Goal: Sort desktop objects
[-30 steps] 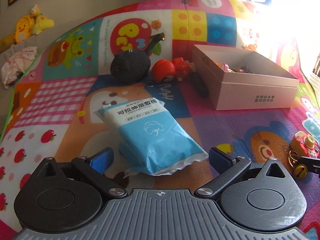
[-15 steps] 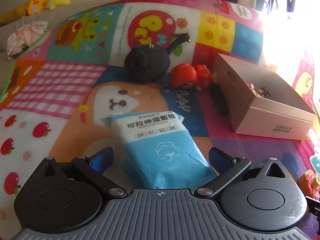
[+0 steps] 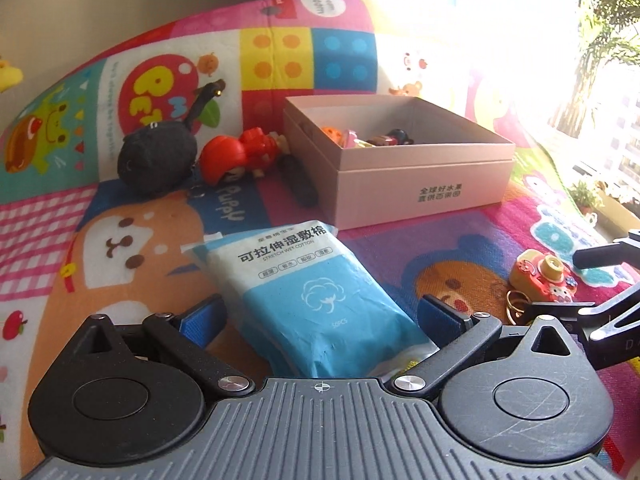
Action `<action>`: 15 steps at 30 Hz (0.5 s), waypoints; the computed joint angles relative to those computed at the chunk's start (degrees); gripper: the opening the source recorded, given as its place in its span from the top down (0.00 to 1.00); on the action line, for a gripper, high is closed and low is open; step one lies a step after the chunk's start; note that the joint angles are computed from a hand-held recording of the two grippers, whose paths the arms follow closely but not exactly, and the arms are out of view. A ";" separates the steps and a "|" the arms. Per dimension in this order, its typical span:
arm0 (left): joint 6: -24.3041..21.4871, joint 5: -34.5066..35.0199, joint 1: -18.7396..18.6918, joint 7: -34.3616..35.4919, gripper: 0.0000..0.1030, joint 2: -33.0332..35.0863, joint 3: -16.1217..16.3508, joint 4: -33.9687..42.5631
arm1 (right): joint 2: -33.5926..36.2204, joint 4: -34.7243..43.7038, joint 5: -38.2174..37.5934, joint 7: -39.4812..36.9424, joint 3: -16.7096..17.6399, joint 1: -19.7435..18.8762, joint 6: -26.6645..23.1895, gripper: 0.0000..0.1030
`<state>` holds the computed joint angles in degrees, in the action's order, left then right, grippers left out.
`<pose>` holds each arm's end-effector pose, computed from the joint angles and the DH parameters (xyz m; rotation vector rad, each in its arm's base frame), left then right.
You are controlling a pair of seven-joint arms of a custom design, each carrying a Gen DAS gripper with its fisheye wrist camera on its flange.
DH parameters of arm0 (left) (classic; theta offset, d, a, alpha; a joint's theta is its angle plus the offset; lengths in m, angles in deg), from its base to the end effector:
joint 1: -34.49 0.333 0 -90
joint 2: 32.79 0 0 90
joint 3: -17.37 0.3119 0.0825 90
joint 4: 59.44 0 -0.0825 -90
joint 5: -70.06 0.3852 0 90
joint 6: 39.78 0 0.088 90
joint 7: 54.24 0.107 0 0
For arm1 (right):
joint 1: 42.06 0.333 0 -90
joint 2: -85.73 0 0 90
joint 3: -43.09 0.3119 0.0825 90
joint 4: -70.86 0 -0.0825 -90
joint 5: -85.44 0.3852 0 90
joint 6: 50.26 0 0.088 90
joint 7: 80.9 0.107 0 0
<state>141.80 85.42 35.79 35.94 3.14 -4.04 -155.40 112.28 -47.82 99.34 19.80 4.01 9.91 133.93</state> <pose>0.6933 -0.2211 0.3658 -1.3037 2.0886 -1.0396 0.6179 0.1547 0.3420 -1.7038 1.7738 -0.7589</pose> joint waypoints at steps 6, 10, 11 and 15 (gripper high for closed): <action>-0.83 -0.22 -6.79 -6.63 0.00 -2.04 8.88 -0.60 | -0.35 -0.12 0.23 -0.19 1.06 -0.95 0.14 0.00; 0.36 0.67 -7.17 -9.29 0.00 -3.96 10.36 -3.51 | -1.64 -0.19 0.30 -1.16 4.27 -4.05 -0.17 0.00; 0.44 0.73 -6.70 -9.66 0.00 -4.25 9.99 -4.02 | -1.73 -0.06 -0.05 -1.13 4.28 -4.10 -0.68 0.00; 0.74 1.74 -8.61 -12.07 0.00 -4.75 12.37 -4.54 | -1.98 -0.04 -1.99 0.01 4.34 -4.35 -1.25 0.00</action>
<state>142.54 87.16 27.18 23.88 -1.61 8.33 -159.94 110.30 -47.85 97.35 19.81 8.35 5.56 132.68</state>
